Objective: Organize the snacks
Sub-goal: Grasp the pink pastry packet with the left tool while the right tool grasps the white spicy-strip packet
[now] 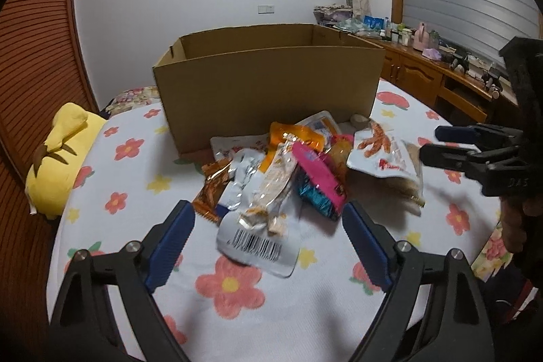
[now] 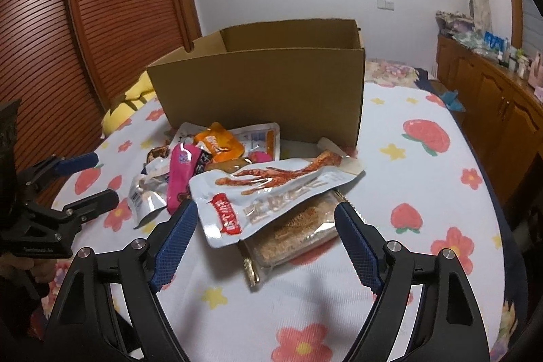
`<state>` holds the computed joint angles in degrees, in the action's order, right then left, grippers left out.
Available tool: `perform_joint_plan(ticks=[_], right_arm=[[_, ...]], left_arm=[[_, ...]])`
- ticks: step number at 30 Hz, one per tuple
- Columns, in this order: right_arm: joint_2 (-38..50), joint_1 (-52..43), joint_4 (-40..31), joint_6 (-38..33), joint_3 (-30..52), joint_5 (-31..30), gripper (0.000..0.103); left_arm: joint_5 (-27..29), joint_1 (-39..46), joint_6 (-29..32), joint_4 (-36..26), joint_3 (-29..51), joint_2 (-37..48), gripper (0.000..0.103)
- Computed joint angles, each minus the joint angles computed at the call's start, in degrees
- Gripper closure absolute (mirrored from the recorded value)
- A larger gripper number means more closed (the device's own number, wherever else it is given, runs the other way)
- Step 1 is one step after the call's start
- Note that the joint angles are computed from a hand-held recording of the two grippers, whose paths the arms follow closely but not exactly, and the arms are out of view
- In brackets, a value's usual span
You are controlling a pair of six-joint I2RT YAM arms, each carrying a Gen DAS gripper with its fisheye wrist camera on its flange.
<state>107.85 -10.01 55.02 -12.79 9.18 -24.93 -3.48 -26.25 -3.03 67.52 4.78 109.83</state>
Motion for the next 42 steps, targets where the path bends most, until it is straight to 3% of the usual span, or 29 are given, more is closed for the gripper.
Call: perform_joint_plan(ticks=[3,10,16,25,30,33,38,42], right_arm=[[0.11,0.23,-2.75,0.77,2.18,-0.09,0.018],[0.34,1.34,-9.22,2.14,7.01,0.45,0.018],[3.33,0.73,-17.17,5.4,14.17,-0.69,0.018],[9.39,1.85,-24.11,9.81,22.76,2.97,0.01],[11.97,0.78,-29.38,10.35,27.86,1.1,0.009],[11.6,1.58,-30.08,8.56,28.21,3.48,0.023],[10.59,-0.31,-33.29,5.84,28.98,2.56,0.063],[11.2,-3.11,-36.11,3.27,30.49,-0.55,0.08]], left_arm=[[2.53,0.38,-0.43,-3.27,1.8,-1.43,0.027],[6.29,1.17,-2.32,-9.91,8.66,-0.26,0.037],[4.11,-0.22,-2.77,-9.72,10.02,1.48,0.037],[3.88,0.08,-2.14,-8.69,9.92,2.34,0.037],[3.78,-0.48,-1.93,-9.41,10.47,2.05,0.037],[3.69,-1.31,-1.1,-10.69,11.12,1.71,0.037],[5.29,-2.32,2.04,-16.71,13.62,-0.9,0.037],[4.8,-3.88,5.14,-23.5,17.57,-2.14,0.036]])
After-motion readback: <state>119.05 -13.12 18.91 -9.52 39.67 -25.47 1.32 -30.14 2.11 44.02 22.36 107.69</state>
